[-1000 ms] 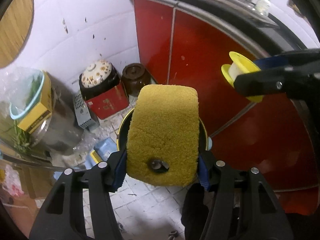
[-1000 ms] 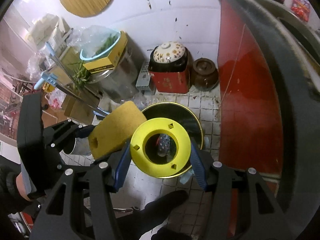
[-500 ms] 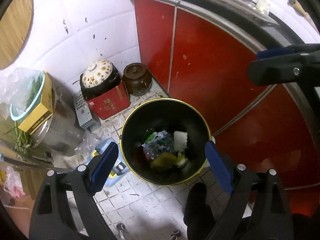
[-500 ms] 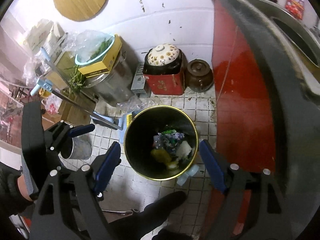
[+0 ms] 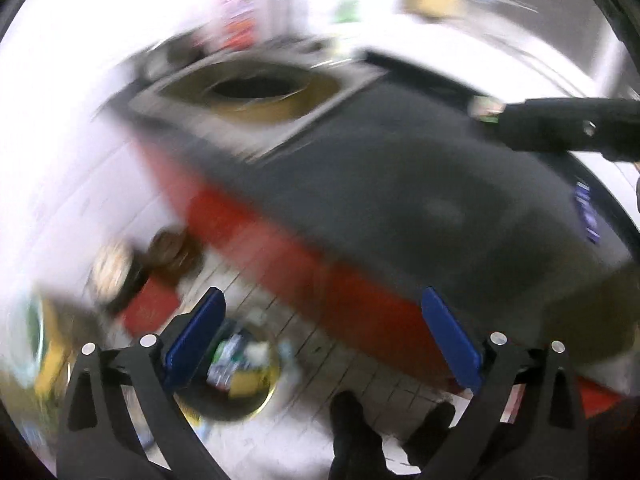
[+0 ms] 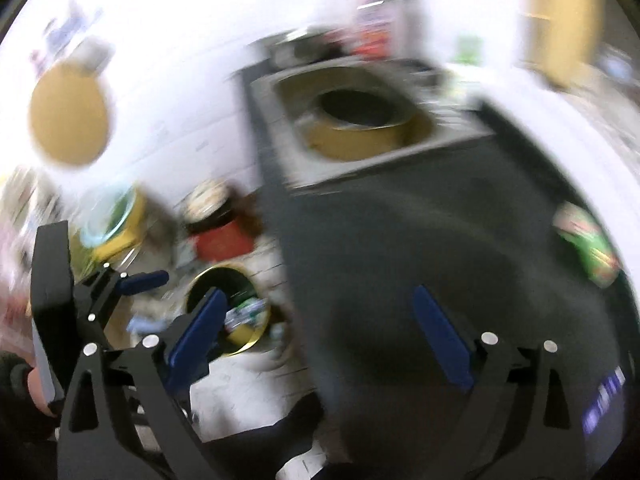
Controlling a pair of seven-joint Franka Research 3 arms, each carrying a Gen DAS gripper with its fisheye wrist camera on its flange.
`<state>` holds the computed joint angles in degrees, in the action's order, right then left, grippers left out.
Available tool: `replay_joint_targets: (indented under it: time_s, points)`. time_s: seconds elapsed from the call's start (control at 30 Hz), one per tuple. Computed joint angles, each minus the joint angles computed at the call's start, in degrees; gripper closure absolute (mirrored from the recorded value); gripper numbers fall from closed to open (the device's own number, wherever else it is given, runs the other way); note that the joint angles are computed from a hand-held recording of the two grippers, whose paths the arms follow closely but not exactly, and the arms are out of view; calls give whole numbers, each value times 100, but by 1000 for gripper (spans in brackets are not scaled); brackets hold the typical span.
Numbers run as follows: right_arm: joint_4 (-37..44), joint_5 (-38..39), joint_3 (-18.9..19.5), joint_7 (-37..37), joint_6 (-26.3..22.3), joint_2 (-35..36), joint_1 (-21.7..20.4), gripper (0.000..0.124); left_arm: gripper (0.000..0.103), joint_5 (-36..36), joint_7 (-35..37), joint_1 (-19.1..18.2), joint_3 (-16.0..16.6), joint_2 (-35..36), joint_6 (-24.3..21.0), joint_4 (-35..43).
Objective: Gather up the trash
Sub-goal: 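Swing both tools back up over the counter, then grasp the green juice box with the left tool while the right tool grasps the purple toothpaste tube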
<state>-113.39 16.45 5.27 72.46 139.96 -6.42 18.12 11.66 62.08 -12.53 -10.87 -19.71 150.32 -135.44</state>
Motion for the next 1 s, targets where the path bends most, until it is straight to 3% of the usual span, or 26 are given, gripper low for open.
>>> replay_joint_targets:
  time_s: [0.2,0.33,0.47,0.7,1.0]
  points:
    - [-1040,-1003,-281,1450,253,-1324,-1028,32,7,-214,1259,-574,-291,1412,54,1803]
    - [-1595,-1540,-359,2253,88,-2048,-1853,32,7,116,1400,-853,-628,2335,-489,3177]
    - [-2096,-1615,-549,2607,-20,-2627,-2358,32,7,-70,1682,-1075,-780,2802,-639,3841]
    - [-2475,-1605,-654,2634,-121,-3081,-2770,32,7,168,1966,-1383,-809,3244,-807,4427]
    - [-2230,-1414,-716,2383,-65,-2640,-2723,32,7,342,2295,-1493,-717,3739,-1003,5046]
